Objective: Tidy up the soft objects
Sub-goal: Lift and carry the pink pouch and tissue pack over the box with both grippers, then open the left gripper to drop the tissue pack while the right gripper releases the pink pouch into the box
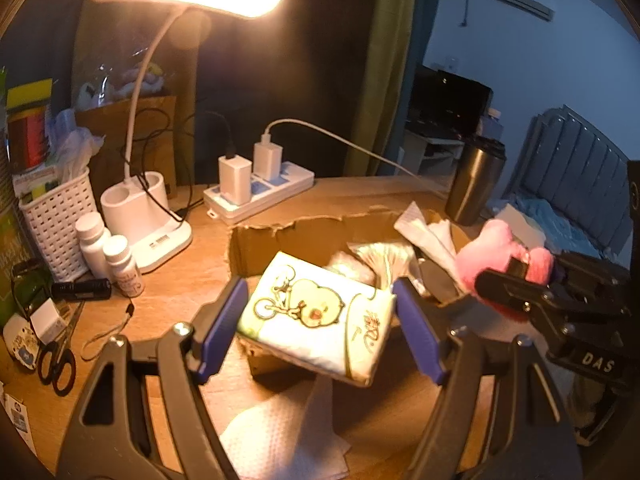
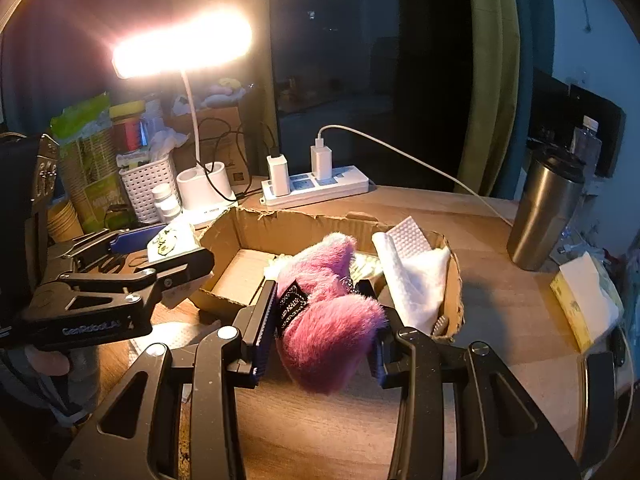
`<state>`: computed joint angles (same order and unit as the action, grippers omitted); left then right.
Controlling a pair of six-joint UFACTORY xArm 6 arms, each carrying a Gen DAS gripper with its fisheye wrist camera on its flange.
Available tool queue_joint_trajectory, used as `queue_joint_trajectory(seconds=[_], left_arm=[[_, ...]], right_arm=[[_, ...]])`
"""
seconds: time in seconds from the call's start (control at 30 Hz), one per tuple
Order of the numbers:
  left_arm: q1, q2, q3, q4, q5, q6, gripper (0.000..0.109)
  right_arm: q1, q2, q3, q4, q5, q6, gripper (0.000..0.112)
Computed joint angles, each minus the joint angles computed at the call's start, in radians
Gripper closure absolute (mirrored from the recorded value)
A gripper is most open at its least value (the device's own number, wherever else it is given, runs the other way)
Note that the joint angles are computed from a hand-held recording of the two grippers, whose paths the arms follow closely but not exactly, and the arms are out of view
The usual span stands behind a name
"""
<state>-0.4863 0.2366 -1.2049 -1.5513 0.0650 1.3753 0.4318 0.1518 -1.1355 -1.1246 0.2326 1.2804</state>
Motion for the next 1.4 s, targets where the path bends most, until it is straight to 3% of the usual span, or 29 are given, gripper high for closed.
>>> queue_joint_trajectory(seconds=[0.23,0.67,0.93,1.23,1.4], left_arm=[[-0.002,0.054,-0.07,-0.082,-0.029,0.085,0.033],[-0.002,0.129,-0.102,0.149,-0.025,-0.144,0.033],[0.013,0.143,-0.086,0.387,-0.02,-0.394,0.032],[0.017,0.13,-0.085,0.379,-0.01,-0.374,0.032],[0.025,0.118,-0.091,0.324,0.016,-0.313,0.031]], right_arm=[[-0.012,0.02,-0.02,0.005,-0.013,-0.008,0.071],[-0.041,0.097,-0.081,0.08,-0.088,-0.1,0.071],[-0.047,0.163,-0.122,0.199,-0.138,-0.215,0.071],[-0.05,0.207,-0.139,0.353,-0.186,-0.357,0.071],[-0.062,0.202,-0.125,0.362,-0.232,-0.358,0.071]])
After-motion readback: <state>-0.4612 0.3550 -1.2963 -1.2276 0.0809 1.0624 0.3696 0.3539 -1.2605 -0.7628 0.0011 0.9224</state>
